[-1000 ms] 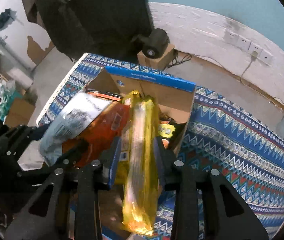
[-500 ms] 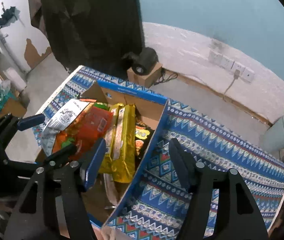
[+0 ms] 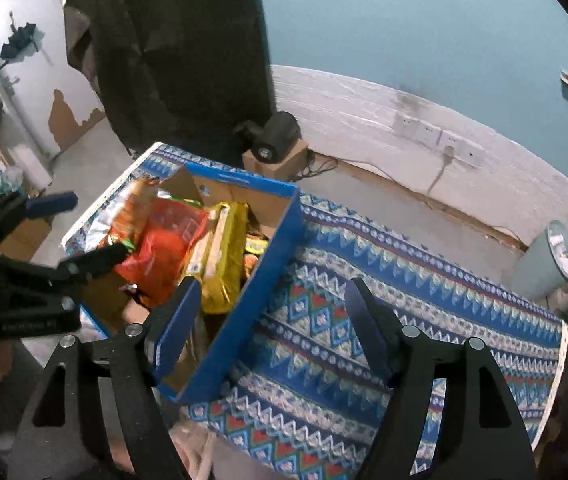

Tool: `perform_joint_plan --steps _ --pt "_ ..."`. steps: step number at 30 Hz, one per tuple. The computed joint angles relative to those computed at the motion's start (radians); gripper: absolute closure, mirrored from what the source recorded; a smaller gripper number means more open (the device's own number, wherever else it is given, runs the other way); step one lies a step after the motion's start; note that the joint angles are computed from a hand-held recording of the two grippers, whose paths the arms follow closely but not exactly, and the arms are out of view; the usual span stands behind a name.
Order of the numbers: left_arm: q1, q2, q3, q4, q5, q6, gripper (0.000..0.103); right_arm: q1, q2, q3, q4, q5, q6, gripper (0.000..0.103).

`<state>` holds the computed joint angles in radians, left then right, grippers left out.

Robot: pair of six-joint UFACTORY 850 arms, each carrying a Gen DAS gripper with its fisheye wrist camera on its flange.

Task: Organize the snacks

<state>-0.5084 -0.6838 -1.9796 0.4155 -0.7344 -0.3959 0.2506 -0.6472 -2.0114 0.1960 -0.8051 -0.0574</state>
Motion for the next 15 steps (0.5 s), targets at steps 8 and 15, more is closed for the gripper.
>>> perform_joint_plan --steps 8,15 --pt "-0.011 0.026 0.020 -0.031 0.010 0.014 0.011 -0.018 0.071 0.100 0.053 0.049 -0.030 0.029" --pt "-0.018 0.000 -0.018 -0.033 -0.015 0.014 0.009 -0.019 0.090 0.134 0.055 0.059 -0.044 0.029"
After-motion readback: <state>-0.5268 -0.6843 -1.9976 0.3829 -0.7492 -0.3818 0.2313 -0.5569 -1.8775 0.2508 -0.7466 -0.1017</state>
